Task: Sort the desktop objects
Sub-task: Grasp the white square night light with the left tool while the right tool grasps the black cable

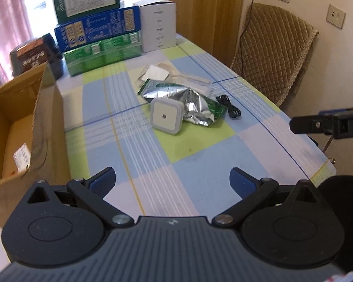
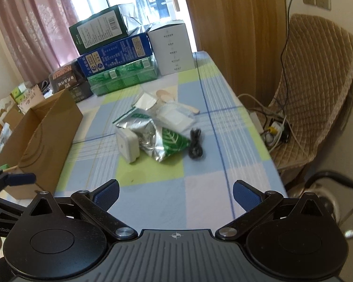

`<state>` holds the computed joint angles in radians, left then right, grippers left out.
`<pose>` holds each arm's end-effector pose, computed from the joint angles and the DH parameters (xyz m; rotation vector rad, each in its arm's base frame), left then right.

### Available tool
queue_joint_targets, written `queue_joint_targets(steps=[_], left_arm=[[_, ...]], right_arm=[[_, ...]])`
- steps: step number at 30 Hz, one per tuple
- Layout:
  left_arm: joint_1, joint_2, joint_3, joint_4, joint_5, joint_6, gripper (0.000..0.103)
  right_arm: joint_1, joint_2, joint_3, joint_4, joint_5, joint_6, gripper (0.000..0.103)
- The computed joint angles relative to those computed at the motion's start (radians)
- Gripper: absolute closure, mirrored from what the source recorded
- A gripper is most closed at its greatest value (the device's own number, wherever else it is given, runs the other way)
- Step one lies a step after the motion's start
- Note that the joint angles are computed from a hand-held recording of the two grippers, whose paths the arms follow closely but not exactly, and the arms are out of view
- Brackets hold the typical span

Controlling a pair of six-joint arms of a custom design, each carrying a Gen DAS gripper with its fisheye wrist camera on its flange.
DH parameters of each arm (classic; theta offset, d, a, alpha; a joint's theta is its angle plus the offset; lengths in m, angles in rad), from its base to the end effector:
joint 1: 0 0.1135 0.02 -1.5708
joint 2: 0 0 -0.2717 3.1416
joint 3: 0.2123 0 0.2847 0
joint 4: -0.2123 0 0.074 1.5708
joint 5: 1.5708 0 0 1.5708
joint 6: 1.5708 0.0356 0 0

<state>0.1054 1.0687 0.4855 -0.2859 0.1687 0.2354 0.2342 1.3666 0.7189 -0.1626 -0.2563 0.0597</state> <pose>0.2244 0.0177 0.1652 0.2322 2.4128 -0.0515 0.2876 0.0779 0.1809 -0.3308 2.3695 0.4444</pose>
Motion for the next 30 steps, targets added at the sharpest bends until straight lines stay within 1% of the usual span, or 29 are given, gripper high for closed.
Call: queue_joint_targets(steps=[6,8,10,13,14,16,20,21,22,24,27,30], left_arm=[[-0.012,0.170,0.059,0.122,0.006,0.024,0.002],[-0.013,0.228,0.076,0.167,0.008,0.034,0.002],[-0.008,0.288,0.093,0.216,0.017,0.038,0.002],[-0.004,0.380,0.126,0.287,0.020,0.041,0.002],[-0.001,0.410,0.138,0.307,0.025,0.042,0.002],[0.001,0.464,0.164,0.343,0.036,0.044,0.004],[-0.010,0.565,0.226,0.381,0.031,0.058,0.005],[-0.013,0.590,0.240,0.387,0.032,0.063,0.007],[-0.012,0.614,0.255,0.393,0.042,0.066,0.009],[-0.011,0.662,0.278,0.416,0.056,0.067,0.010],[-0.010,0.735,0.321,0.444,0.058,0.063,0.014],[-0.015,0.797,0.359,0.463,0.050,0.072,0.016]], right_arm=[[-0.001,0.148,0.103,0.017,0.001,-0.076,0.004],[-0.004,0.199,0.140,0.018,-0.005,-0.094,0.009],[-0.008,0.260,0.189,0.012,-0.015,-0.109,0.017],[-0.006,0.341,0.252,0.016,-0.011,-0.140,0.027],[-0.005,0.370,0.276,0.015,-0.005,-0.149,0.029],[-0.008,0.431,0.329,0.006,-0.008,-0.164,0.036],[-0.013,0.543,0.431,-0.014,0.001,-0.175,0.041],[-0.014,0.569,0.454,-0.018,0.000,-0.177,0.043],[-0.015,0.593,0.475,-0.023,0.001,-0.178,0.045],[-0.012,0.630,0.508,-0.027,0.010,-0.185,0.047],[-0.010,0.672,0.542,-0.029,0.008,-0.193,0.047],[-0.007,0.706,0.571,-0.030,0.012,-0.189,0.048]])
